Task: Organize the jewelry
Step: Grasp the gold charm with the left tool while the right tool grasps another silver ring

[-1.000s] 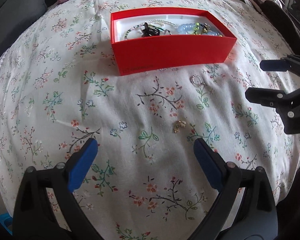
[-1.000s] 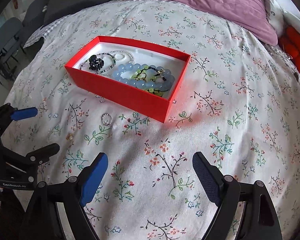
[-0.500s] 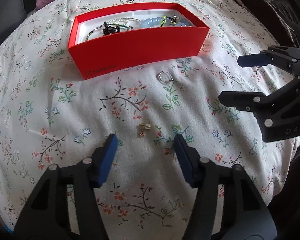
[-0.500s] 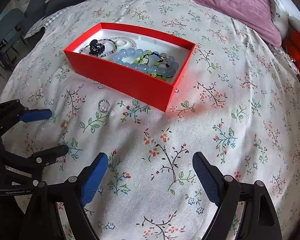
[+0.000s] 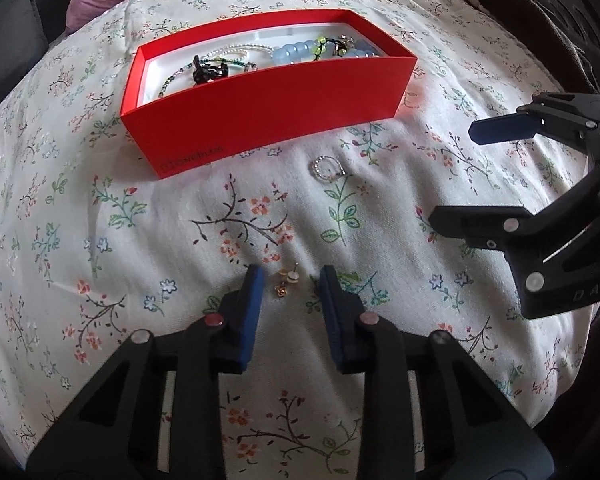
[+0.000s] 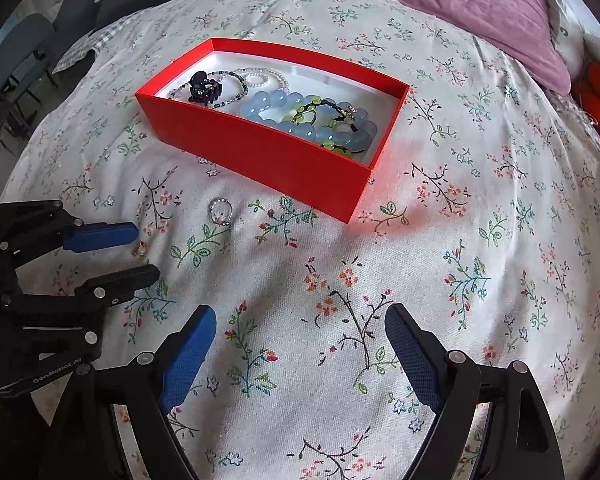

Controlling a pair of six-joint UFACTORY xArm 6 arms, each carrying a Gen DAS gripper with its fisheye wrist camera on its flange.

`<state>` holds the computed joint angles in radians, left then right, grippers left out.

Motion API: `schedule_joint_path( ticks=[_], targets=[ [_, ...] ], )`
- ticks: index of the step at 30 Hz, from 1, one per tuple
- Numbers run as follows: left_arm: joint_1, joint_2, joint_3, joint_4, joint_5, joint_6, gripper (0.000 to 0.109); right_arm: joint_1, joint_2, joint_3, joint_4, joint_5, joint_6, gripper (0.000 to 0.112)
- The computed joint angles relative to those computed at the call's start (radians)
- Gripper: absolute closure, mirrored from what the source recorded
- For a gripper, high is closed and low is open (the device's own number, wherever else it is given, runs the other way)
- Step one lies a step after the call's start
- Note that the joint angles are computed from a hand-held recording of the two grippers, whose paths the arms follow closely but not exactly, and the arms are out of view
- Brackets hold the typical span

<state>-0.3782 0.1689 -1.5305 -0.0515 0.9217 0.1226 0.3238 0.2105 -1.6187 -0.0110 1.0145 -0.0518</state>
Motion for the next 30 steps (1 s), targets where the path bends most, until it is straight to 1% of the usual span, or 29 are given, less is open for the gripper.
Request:
schedule_joint_path(
  ticks=[2,3,6,9,16,18,19,21,23,26,30],
  targets=[
    [-0.004,0.0,0.001,-0.011,0.002,0.014,0.096,-0.001,0.006,-0.006,0.004,0.001,0.0,0.025],
    [-0.005,0.001,-0.002,-0.016,0.007,0.02,0.098,-0.001,0.006,-0.006,0.006,0.0,0.0,0.025],
    [-0.009,-0.002,-0.002,-0.002,0.007,0.022,0.098,-0.002,0.008,-0.005,0.018,-0.006,-0.008,0.025],
    [0.004,-0.007,-0.005,-0.021,0.023,0.016,0.098,0.001,0.01,-0.002,0.031,-0.016,-0.023,0.025],
    [0.043,-0.025,0.002,0.018,0.039,-0.055,0.099,0.015,0.022,-0.001,0.082,-0.051,-0.065,0.025],
    [0.054,-0.03,0.006,0.022,0.042,-0.069,0.099,0.022,0.031,-0.005,0.103,-0.067,-0.073,0.025],
    [0.058,-0.031,0.006,0.025,0.043,-0.074,0.101,0.025,0.039,-0.012,0.121,-0.07,-0.077,0.025],
    [0.062,-0.043,0.019,0.03,0.043,-0.08,0.101,0.031,0.059,-0.033,0.151,-0.062,-0.082,0.025],
    [0.071,-0.038,0.014,0.023,0.046,-0.076,0.101,0.043,0.08,-0.05,0.135,-0.069,-0.066,0.026],
    [0.075,-0.049,0.026,0.019,0.043,-0.072,0.101,0.059,0.108,-0.074,0.098,-0.083,-0.054,0.034],
    [0.089,-0.055,0.035,0.002,0.035,-0.057,0.101,0.064,0.131,-0.086,0.076,-0.127,-0.046,0.045]
  ],
)
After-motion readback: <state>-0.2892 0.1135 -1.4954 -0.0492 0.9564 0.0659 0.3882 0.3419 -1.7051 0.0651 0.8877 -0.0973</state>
